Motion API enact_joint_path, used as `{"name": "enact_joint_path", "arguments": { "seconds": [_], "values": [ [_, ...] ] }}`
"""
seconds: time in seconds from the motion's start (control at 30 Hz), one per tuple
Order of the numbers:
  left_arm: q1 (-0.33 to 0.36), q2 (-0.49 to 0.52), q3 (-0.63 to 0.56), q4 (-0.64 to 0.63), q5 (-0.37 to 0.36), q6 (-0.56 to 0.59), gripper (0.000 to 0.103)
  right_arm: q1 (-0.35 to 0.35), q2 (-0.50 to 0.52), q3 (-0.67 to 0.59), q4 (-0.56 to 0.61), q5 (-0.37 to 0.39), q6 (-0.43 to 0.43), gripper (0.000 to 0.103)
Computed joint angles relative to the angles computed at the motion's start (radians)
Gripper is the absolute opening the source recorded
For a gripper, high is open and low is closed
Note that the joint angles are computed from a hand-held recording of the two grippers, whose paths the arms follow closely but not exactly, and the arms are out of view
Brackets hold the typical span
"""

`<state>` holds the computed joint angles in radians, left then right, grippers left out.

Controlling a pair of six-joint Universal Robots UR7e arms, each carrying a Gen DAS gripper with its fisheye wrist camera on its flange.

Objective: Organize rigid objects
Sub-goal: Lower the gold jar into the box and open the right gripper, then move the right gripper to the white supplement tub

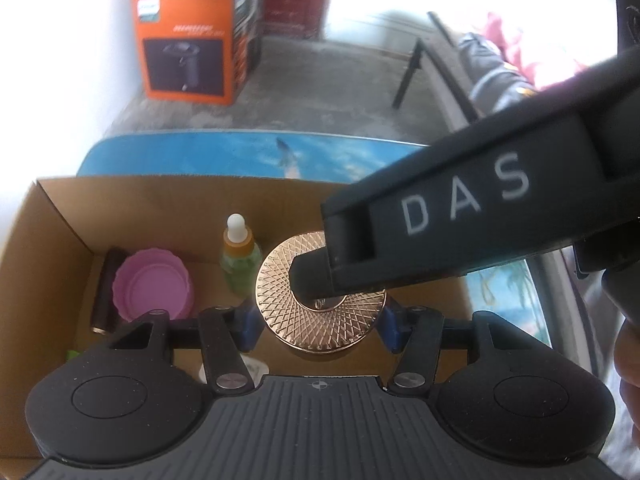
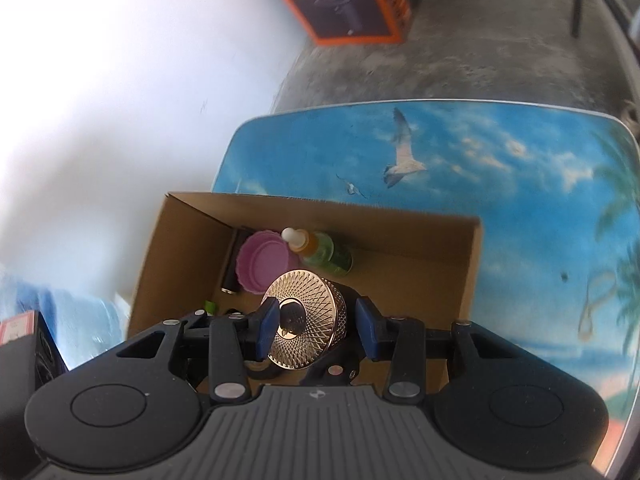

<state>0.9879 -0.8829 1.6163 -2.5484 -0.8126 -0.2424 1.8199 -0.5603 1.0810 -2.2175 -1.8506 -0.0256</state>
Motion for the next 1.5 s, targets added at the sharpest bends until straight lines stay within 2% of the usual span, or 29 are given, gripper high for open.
{"name": "enact_joint_path", "arguments": {
  "seconds": [0.2,0.37,0.53,0.83,1.03,1.2,1.27,1.5],
  "values": [
    [0.034,0.036,-0.07,0.077,-0.026,-0.08,0.056,-0.012,0.096,-0.169,0.159,-0.027,-0.056,0.045],
    [0.057,0.054,-0.104,0.097,-0.053,-0.087,0.057,-0.01,0.144,-0.245,0.226,-0.071,-0.102,0.044],
    [0.074,0.049,-0.102,0.085,-0.097,-0.105,0.06,-0.003,0.16,-0.274,0.258,-0.102,-0.137,0.043],
    [0.067,0.052,-0.083,0.023,-0.118,-0.026,0.064,-0.006,0.158,-0.281,0.27,-0.11,-0.131,0.044],
    [0.055,0.043,-0.058,-0.024,-0.1,0.005,0.074,-0.004,0.114,-0.203,0.2,-0.094,-0.14,0.044],
    [0.034,0.009,-0.009,-0.071,-0.079,0.036,0.079,0.01,0.044,-0.075,0.072,-0.086,-0.131,0.047],
    [0.024,-0.006,0.013,-0.094,-0.071,0.048,0.08,0.019,0.008,-0.01,0.006,-0.088,-0.116,0.054],
    [-0.042,-0.115,0.173,-0.244,-0.023,0.124,0.09,0.073,-0.139,0.252,-0.261,-0.113,-0.038,0.066]
  ]
}}
